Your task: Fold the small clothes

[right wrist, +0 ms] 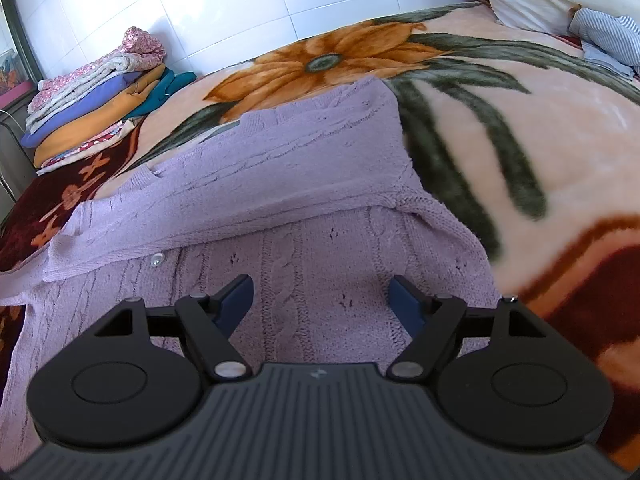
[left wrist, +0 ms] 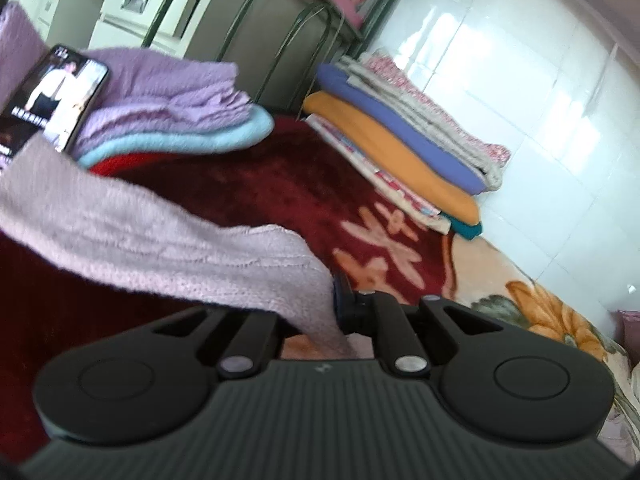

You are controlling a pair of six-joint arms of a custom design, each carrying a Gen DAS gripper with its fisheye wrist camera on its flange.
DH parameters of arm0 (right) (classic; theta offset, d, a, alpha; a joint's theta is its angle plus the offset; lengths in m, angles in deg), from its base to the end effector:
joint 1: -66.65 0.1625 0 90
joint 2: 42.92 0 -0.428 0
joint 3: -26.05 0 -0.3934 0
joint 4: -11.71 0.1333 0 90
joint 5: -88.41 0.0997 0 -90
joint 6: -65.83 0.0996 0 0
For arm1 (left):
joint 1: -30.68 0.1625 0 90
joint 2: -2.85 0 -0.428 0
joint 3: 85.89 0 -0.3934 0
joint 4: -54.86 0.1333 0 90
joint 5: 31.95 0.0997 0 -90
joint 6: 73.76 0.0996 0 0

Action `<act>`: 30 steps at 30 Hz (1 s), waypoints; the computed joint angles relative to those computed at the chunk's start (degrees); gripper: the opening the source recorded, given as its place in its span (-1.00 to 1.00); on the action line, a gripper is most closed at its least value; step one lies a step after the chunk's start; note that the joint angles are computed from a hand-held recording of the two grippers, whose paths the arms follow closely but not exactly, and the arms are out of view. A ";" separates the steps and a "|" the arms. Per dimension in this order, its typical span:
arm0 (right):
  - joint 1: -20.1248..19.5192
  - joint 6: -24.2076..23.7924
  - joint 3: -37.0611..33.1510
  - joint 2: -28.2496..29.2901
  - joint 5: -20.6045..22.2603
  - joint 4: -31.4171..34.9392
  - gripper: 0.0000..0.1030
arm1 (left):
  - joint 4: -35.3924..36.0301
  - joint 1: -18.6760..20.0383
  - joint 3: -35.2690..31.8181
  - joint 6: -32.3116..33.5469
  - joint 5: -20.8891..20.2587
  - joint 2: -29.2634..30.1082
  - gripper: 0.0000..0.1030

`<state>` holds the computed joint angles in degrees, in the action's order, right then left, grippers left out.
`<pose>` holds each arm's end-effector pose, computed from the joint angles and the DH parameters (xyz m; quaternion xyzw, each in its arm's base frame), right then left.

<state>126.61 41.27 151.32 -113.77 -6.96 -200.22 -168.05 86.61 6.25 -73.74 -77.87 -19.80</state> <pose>-0.1425 -0.4941 0.3010 -0.0657 -0.8283 0.4753 0.2892 -0.1915 -0.6448 0.0160 0.0426 0.8117 -0.5593 0.1626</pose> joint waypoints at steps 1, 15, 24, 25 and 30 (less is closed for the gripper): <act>0.02 0.04 -0.04 -0.02 -0.09 0.13 0.56 | -0.11 -0.19 0.05 0.36 -0.21 -0.05 -0.83; 2.36 -2.51 -1.40 1.43 -5.65 0.86 0.63 | -3.23 -3.66 0.81 7.39 -2.54 -0.27 -0.82; 1.74 -2.36 -1.11 0.95 -4.32 1.19 0.63 | -2.39 -5.81 -0.99 10.27 -3.74 0.62 -0.82; 1.65 -2.38 -1.06 0.90 -4.13 1.18 0.63 | -2.12 -6.02 -1.34 10.60 -3.77 0.83 -0.82; 1.02 -1.99 -0.78 0.32 -2.77 1.68 0.64 | -0.99 -6.76 -2.69 11.86 -2.56 1.71 -0.82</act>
